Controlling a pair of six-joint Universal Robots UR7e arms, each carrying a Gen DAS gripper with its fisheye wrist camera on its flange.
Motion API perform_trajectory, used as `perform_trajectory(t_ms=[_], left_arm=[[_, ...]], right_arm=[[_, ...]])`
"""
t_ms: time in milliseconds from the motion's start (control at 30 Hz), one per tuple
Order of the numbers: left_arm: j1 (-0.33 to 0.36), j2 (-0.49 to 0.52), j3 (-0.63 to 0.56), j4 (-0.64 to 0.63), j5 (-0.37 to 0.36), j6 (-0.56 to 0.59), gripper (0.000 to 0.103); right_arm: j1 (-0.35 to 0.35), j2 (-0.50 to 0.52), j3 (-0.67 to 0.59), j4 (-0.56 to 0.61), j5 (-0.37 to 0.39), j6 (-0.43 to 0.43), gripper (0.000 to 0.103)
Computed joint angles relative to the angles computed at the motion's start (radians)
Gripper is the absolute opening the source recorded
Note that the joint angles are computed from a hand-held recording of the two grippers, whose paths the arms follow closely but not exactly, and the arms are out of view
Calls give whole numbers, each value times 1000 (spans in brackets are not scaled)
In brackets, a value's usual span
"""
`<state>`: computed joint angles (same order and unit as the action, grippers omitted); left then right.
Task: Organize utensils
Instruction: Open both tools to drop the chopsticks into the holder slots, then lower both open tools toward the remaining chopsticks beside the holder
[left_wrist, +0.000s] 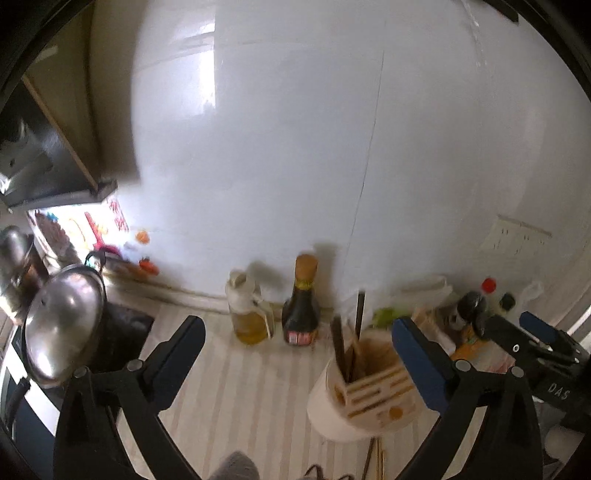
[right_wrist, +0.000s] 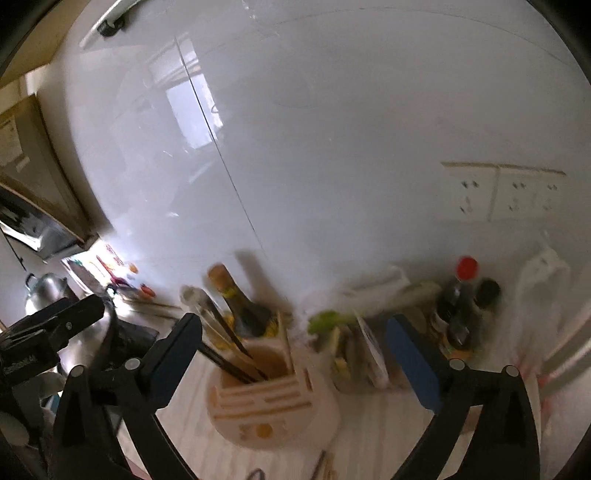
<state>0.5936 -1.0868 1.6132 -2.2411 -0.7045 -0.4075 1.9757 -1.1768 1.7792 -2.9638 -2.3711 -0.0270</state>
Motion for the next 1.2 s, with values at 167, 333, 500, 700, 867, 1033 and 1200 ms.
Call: perform_trajectory(t_ms=[167,333,500,700,867,1033,1200], left_arm=[[2,-38,90,94,-36,-85,103],[13,-57,170,166,-95,-173,103],[18,-62,257,231,-129,-219,103],[42,-44,321,285,-181,-264,103],[57,-13,351,305,-212,-270,103],[70,6,362,314,-232,-278,103],[74,15,368,319,-242,-276,103]], right_arm=[[-8,-31,101,25,-49,76,103],[-53,-75,216,95,-48,179,103],[-117,-117,331,163,-22,266,102],[-237,-133,426,212,113,325,54],[-320,-106,464,208,205,326,38],[-353,-76,468,208,248,316,38],[-367,-36,443,263,242,324,10]])
